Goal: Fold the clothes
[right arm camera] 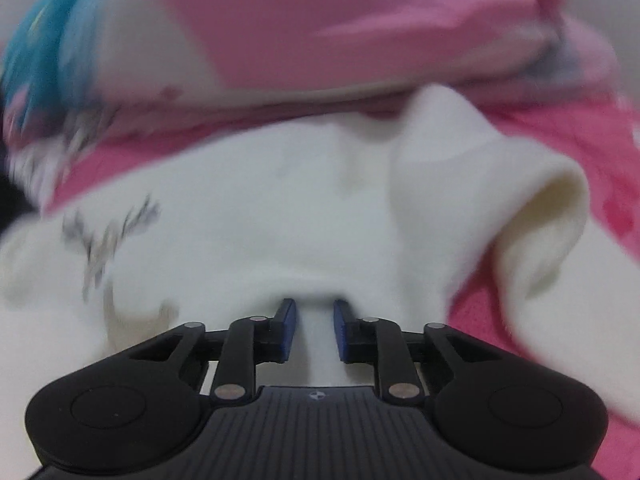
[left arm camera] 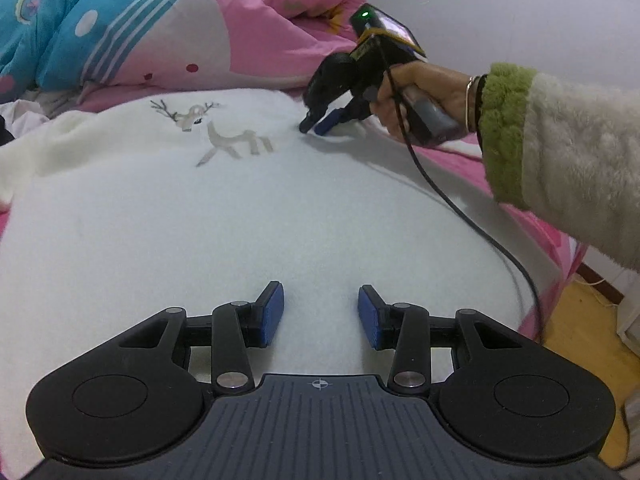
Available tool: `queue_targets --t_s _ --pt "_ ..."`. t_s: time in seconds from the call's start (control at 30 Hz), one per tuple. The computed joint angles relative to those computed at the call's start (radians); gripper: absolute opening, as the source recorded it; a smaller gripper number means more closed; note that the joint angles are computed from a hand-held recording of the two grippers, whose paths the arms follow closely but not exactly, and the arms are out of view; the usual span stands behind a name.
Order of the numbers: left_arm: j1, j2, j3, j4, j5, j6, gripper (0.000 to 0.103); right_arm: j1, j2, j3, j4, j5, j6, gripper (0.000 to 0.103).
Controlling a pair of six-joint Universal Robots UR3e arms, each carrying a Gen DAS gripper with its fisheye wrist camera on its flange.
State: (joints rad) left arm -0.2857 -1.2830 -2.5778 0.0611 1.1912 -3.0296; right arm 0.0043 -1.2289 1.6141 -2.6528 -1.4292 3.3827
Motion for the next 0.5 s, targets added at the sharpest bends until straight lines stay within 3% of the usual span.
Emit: queue_targets --t_s 0.1,0.27,0.37,0.5 --pt "0.017 -0.003 -0.003 0.003 -0.021 0.000 0.041 -0.040 -0.175 0.169 -0.034 0.057 0.014 0.022" --pt "0.031 0.003 -0.006 -0.003 -0.039 0.000 0.041 -0.046 -0.544 0.370 0.209 0.088 -0.224 0.023" --pt "0.030 -0.007 -0.011 0.016 -0.039 0.000 0.041 -0.007 -0.605 0.405 0.324 0.051 -0.336 0.022" --pt "0.034 -0.026 -0.025 0.058 -0.047 0.015 0.041 -0.046 -0.528 0.469 0.147 0.047 -0.337 0.021"
